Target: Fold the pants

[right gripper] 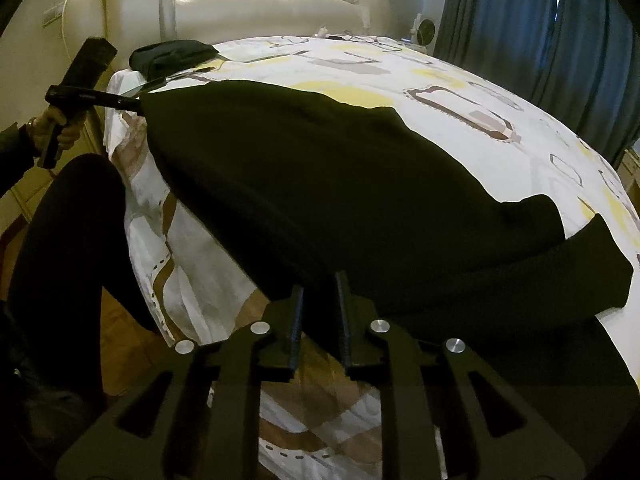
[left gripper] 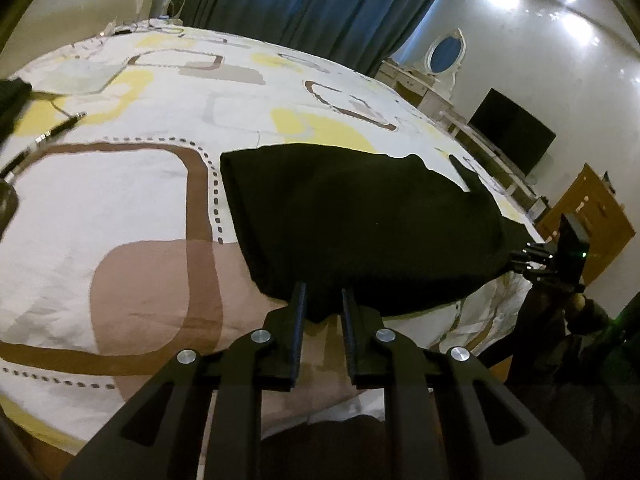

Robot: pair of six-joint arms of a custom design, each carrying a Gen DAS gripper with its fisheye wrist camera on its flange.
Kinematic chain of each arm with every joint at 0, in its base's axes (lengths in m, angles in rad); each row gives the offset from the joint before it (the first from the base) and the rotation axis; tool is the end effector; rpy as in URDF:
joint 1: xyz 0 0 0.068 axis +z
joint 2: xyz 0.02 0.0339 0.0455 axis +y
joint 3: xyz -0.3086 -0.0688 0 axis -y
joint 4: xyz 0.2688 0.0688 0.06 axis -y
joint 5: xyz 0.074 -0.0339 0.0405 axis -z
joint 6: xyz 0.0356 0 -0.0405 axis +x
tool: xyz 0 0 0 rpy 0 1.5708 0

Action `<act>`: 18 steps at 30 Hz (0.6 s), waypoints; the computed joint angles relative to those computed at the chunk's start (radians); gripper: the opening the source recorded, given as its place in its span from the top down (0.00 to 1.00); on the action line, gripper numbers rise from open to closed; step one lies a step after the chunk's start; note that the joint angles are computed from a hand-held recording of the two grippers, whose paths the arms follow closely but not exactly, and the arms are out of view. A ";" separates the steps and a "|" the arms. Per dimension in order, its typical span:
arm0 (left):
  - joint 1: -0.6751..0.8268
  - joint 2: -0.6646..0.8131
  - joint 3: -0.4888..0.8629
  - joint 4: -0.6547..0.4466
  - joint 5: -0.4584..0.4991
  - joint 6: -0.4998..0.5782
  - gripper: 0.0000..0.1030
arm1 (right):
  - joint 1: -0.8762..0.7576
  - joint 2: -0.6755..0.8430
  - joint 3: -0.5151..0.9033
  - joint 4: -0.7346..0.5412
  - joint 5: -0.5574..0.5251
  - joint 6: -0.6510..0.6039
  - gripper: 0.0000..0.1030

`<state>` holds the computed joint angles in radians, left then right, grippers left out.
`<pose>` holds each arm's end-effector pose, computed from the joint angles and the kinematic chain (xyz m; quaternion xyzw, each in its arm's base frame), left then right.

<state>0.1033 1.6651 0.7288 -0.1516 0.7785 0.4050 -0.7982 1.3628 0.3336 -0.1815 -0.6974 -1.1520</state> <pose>0.3038 0.0064 0.1518 0.2247 0.8745 -0.3010 0.3068 0.1434 -0.1143 0.1213 -0.2229 0.8994 0.0493 0.3727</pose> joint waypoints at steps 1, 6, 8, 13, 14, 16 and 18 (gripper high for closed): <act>0.007 -0.019 -0.005 -0.005 -0.002 0.001 0.82 | -0.014 0.000 0.007 -0.029 -0.008 -0.021 0.76; 0.072 -0.097 -0.026 0.005 0.026 -0.052 0.82 | -0.137 0.014 0.079 -0.253 -0.052 -0.159 0.63; 0.075 -0.127 -0.030 0.027 0.037 -0.095 0.82 | -0.178 0.017 0.135 -0.330 -0.063 -0.170 0.63; -0.081 -0.162 -0.012 0.159 0.001 -0.260 0.63 | -0.187 0.062 0.356 -0.296 -0.073 0.115 0.60; -0.118 -0.151 -0.004 0.191 -0.011 -0.293 0.53 | -0.175 0.089 0.402 -0.266 -0.061 0.198 0.54; -0.210 -0.092 0.028 0.277 -0.010 -0.383 0.52 | -0.144 0.164 0.509 -0.194 -0.012 0.379 0.51; -0.291 -0.024 0.067 0.329 -0.033 -0.424 0.52 | -0.100 0.288 0.669 -0.171 0.087 0.558 0.51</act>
